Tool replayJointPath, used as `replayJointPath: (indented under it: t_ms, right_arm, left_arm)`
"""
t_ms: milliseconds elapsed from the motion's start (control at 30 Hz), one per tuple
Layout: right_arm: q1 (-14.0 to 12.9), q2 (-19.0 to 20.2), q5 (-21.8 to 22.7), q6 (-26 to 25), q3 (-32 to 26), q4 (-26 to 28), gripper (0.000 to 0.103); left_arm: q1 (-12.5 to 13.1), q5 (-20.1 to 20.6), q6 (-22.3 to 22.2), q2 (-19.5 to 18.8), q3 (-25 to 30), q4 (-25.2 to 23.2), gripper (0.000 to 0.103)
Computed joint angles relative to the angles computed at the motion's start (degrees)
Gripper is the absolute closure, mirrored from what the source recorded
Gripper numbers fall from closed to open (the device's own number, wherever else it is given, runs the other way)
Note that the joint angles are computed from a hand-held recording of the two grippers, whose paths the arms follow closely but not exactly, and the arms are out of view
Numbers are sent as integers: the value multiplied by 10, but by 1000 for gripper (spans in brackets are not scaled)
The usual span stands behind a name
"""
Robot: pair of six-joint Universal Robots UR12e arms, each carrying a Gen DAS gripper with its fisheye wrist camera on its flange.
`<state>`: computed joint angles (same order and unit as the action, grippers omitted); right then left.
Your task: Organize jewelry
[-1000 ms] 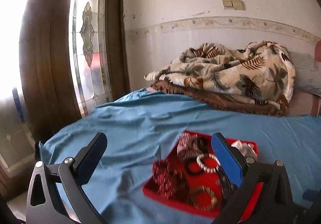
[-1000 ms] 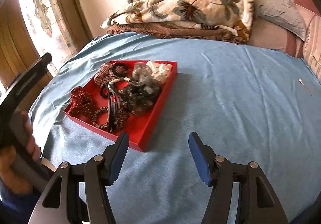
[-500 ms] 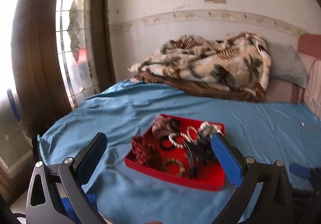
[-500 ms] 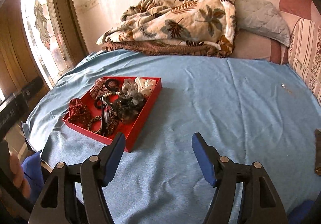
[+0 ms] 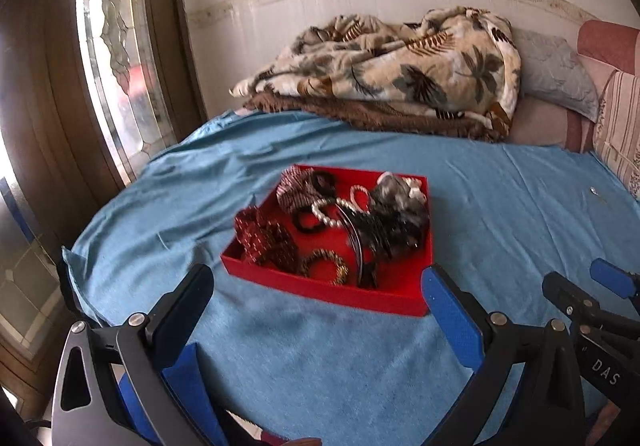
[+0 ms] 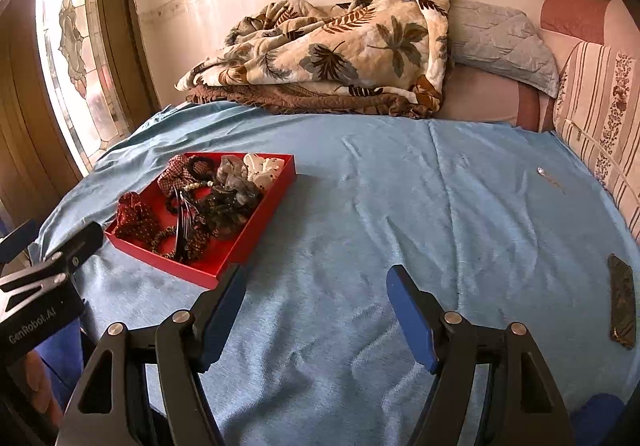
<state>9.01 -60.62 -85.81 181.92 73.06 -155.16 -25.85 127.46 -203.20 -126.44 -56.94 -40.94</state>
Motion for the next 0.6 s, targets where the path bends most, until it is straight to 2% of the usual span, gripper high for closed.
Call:
replayJointPath:
  t_ms: [400, 600]
  right_arm:
    - [3, 3, -8, 1, -4, 22, 23]
    - [4, 4, -11, -2, -4, 24, 22]
  left_arm:
    - [9, -49, -23, 2, 1, -40, 0]
    - [11, -59, -24, 1, 2, -49, 0]
